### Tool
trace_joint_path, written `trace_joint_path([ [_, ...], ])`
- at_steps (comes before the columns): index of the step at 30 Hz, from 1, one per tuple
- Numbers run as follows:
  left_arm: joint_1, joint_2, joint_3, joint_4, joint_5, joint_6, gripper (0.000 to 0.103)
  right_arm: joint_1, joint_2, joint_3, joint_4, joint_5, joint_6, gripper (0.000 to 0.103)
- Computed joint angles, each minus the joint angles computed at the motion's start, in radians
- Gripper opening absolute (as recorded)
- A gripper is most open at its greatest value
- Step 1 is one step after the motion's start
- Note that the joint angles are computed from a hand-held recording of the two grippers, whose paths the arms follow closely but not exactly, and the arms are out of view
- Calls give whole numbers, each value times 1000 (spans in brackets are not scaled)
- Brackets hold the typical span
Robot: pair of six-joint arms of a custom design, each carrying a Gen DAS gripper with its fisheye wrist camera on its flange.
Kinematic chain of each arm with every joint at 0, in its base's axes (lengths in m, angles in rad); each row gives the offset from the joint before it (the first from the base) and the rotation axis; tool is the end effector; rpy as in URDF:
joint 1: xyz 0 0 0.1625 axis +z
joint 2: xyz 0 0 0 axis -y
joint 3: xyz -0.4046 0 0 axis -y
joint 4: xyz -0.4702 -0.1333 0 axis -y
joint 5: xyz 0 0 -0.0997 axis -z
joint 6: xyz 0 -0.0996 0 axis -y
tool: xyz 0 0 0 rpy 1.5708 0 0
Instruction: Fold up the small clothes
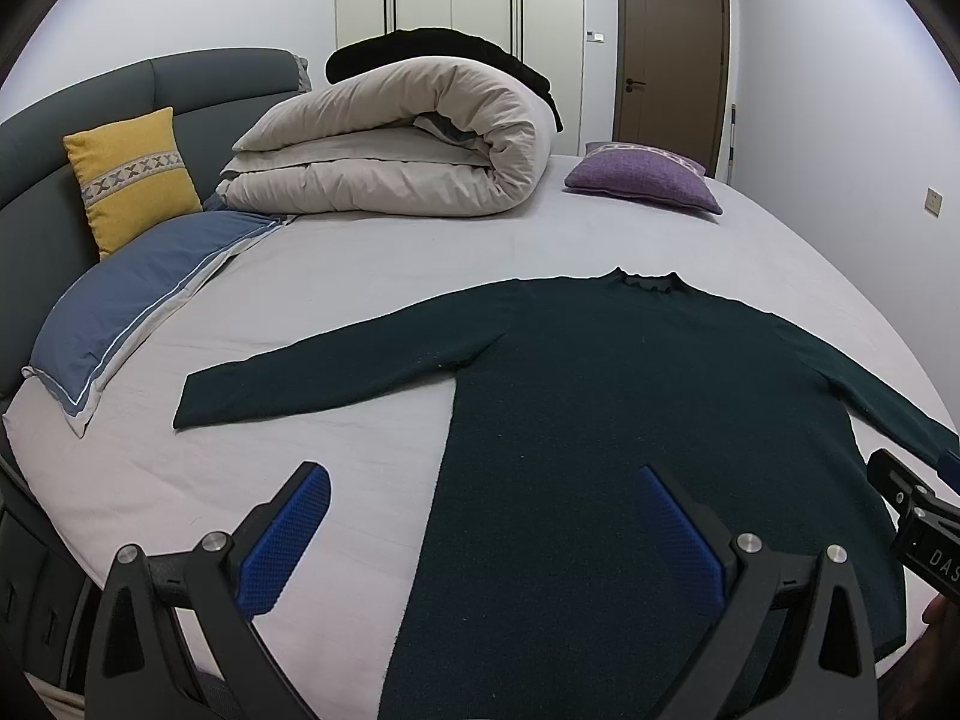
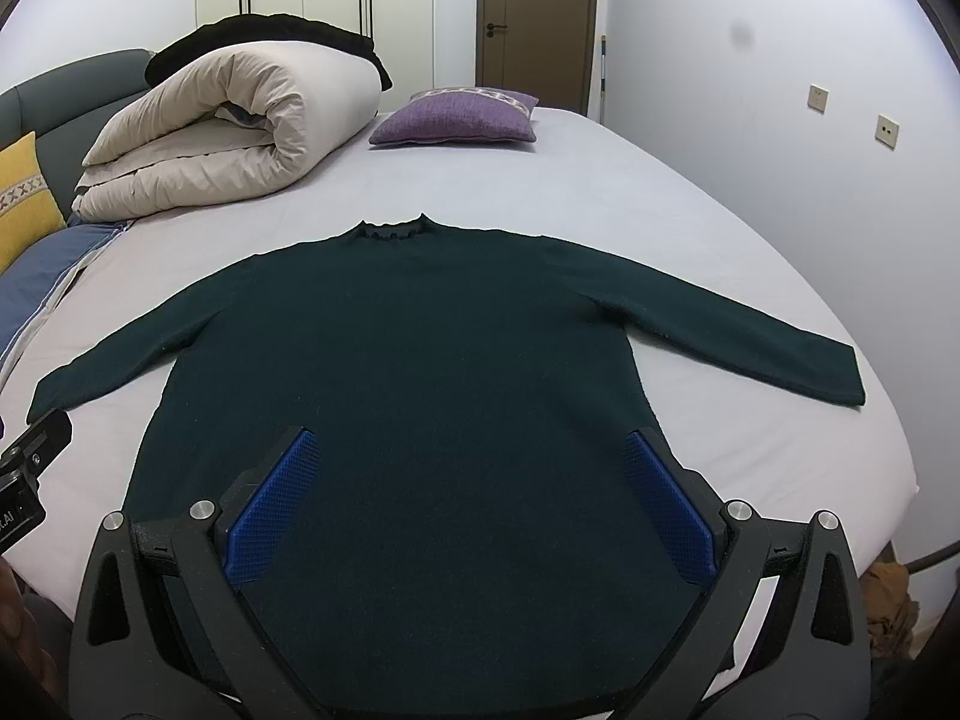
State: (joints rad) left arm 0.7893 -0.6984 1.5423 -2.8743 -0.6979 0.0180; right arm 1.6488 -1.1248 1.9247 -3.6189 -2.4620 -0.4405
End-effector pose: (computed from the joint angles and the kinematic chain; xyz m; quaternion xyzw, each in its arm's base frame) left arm -0.3725 -0.6730 0.0582 0.2547 0.8503 -0.3449 0.3051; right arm 0.1019 -0.5870 0.2650 -0.0557 -0.7723 0.4556 0.4391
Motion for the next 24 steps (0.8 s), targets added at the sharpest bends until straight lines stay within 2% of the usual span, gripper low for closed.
trace_joint_path([
  [24,0,0,-2,2,1,-2,103,-6,12,7,-23,6,-8,103],
])
